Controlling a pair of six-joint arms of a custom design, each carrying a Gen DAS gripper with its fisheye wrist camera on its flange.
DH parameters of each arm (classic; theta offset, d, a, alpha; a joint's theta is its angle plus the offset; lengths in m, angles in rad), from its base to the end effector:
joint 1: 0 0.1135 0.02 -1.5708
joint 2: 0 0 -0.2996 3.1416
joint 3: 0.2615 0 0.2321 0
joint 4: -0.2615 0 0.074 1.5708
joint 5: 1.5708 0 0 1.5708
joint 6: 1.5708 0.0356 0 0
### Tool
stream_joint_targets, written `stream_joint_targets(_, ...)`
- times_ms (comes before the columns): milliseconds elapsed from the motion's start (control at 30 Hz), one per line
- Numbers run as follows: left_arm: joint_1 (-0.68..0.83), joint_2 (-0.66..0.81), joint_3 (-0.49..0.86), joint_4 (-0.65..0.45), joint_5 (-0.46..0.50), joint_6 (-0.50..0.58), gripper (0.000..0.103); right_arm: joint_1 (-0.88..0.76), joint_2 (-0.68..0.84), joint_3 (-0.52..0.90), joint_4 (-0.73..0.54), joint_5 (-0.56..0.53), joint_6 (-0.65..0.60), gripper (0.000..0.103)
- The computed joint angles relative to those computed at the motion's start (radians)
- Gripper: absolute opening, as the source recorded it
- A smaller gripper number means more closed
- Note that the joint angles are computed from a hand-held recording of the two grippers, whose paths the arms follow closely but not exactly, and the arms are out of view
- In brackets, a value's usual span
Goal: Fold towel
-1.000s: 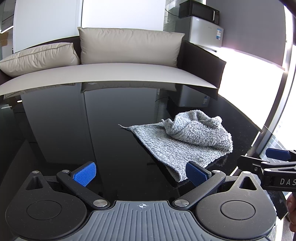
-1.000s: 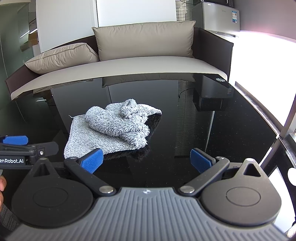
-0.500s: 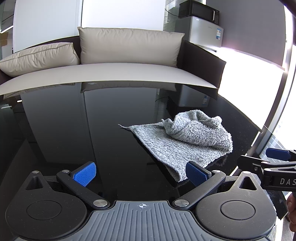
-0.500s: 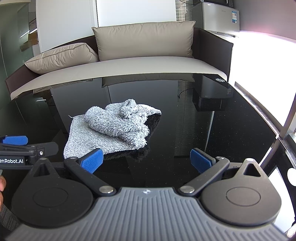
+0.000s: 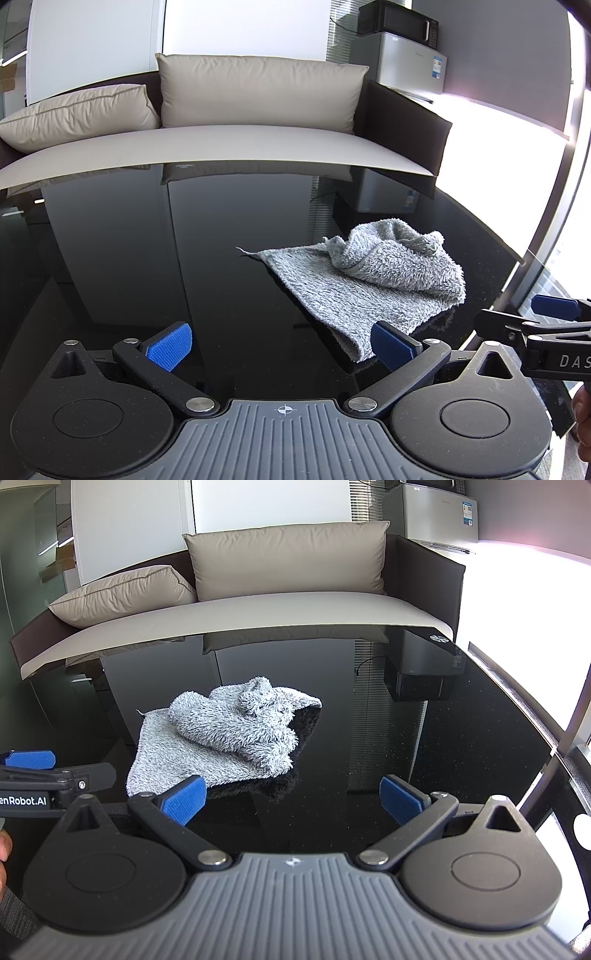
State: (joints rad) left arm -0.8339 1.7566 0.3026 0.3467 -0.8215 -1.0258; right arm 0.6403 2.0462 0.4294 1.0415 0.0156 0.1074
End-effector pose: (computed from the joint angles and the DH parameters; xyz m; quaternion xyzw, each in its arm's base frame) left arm 0.1571 -0.1343 0.1044 -0.1768 0.8794 0.0636 0.4374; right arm 0.2399 0.1780 0.0935 -0.2278 0.8486 0.1680 0.4470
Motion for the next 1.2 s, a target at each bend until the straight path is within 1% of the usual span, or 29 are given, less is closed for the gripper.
stream_joint_targets(767, -0.002, -0.009, -0.003, -0.006, 0.001, -0.003, 0.102, 0.0, -0.001, 0.005, -0.006, 0.006, 0.005, 0.102)
stream_joint_targets(1200, 0.006, -0.021, -0.016, 0.014, 0.013, 0.006, 0.102, -0.006, 0.002, 0.017, -0.015, 0.003, 0.006, 0.102)
